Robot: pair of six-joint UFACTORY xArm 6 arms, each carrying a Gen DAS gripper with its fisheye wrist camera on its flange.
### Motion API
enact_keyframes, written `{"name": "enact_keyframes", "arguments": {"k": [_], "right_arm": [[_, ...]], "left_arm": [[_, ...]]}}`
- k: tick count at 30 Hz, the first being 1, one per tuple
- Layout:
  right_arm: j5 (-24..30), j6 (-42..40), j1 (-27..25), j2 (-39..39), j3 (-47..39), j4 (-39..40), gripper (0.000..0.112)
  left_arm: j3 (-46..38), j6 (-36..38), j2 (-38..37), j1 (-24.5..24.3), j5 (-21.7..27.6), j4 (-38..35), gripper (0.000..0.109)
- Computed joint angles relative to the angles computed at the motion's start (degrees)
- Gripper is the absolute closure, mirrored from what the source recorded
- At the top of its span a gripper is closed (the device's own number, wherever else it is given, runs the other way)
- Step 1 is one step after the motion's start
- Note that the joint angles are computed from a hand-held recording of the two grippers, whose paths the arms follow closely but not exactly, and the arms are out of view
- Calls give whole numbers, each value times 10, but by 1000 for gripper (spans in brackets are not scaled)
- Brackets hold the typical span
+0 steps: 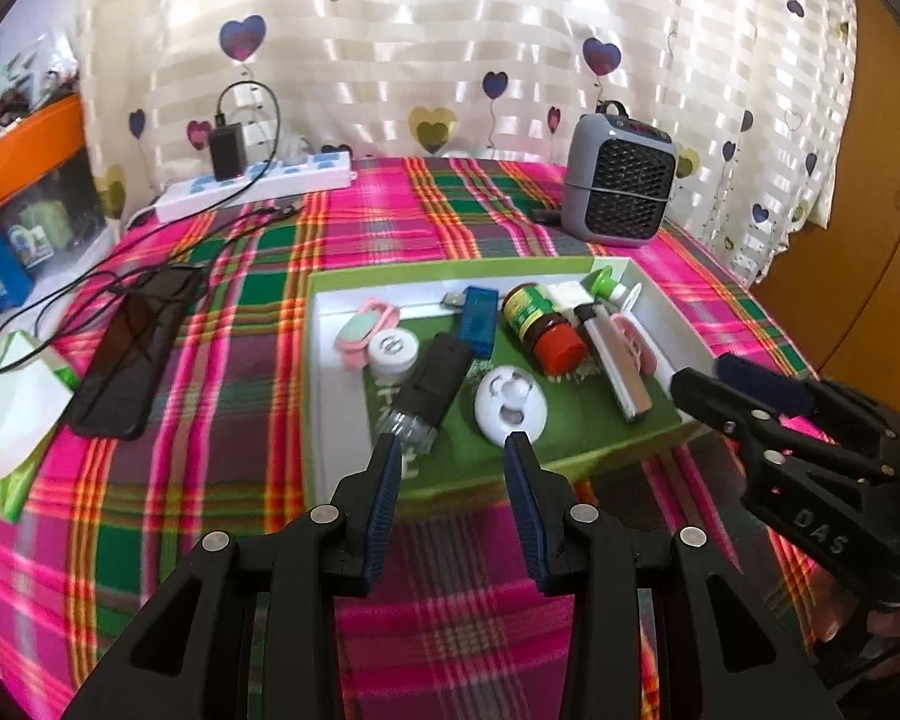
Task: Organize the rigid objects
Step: 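Open both tools and withdraw them from the box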
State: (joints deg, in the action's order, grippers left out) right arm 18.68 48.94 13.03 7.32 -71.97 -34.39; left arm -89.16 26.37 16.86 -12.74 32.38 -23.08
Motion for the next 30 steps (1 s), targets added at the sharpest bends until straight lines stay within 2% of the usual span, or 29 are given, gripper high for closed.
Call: {"name": "enact_keyframes", "arguments": {"k": [2, 5, 11, 16, 20, 30], "right_arm": [[5, 17, 2, -11, 10, -22, 62], [13, 42, 5, -27, 26, -37, 62], [47, 60, 17, -52, 55, -56, 62], [56, 41, 26, -60, 78, -28, 62], [63, 36, 29, -65, 90, -18, 61], [98, 11, 36, -68, 99, 8, 61]], "left_arm": [[17, -1, -12, 2, -6, 3, 74], [52, -10, -35, 5, -22, 21, 74], [111, -9, -73, 12, -22, 29, 74], [146, -16, -93, 16, -21, 28, 74], [170, -31, -104, 13, -25, 56, 74], [189, -57, -111, 9, -35, 78, 74]]}}
